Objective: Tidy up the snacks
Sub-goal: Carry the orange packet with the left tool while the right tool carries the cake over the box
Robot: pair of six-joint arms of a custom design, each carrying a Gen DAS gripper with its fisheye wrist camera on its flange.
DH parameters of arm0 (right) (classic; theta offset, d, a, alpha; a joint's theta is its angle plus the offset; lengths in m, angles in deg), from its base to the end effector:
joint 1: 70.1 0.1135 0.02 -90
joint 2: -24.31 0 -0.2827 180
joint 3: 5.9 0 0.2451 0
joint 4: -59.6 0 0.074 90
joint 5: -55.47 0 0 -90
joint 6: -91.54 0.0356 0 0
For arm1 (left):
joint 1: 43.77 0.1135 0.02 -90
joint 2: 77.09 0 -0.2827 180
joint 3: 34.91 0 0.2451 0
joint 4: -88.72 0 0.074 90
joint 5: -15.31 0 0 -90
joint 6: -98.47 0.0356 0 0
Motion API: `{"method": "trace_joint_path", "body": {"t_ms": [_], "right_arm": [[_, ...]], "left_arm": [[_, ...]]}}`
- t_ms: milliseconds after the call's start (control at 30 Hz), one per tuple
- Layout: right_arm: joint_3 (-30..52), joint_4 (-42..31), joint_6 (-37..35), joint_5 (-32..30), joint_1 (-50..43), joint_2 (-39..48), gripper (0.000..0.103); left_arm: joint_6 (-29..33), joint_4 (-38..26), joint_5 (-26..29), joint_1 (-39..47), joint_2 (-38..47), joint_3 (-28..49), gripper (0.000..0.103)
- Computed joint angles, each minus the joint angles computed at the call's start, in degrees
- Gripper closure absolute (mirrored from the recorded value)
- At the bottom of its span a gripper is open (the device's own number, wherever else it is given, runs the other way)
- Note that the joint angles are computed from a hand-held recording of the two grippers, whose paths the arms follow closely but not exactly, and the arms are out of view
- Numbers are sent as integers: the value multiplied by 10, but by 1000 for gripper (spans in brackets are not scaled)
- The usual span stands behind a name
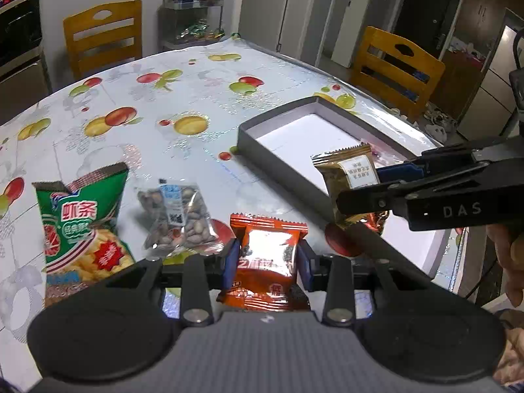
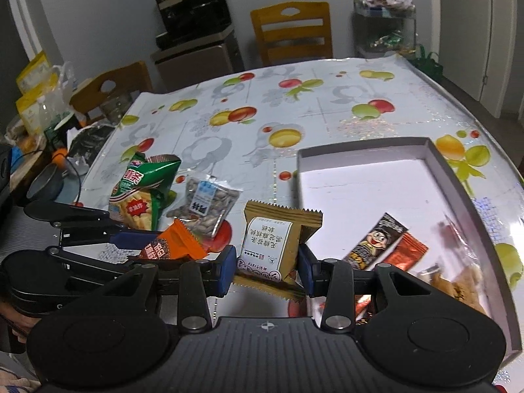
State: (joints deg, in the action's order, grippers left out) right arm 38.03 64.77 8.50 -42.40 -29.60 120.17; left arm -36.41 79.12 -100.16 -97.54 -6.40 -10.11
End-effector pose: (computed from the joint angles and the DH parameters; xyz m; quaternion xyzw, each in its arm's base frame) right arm 0.2058 0.1822 0.1222 -0.2918 0.8807 0.2063 0.3108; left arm 0.1053 -0.1178 0.1169 0.0070 0.9338 -0.0822 0.3482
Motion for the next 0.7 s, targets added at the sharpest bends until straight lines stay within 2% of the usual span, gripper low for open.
{"method": "trace_joint_path", "body": {"t_ms": [700], "right_arm": [[-26, 3, -16, -22, -81, -31, 62]], "left_arm": [[48, 48, 28, 16, 84, 65, 68]]}}
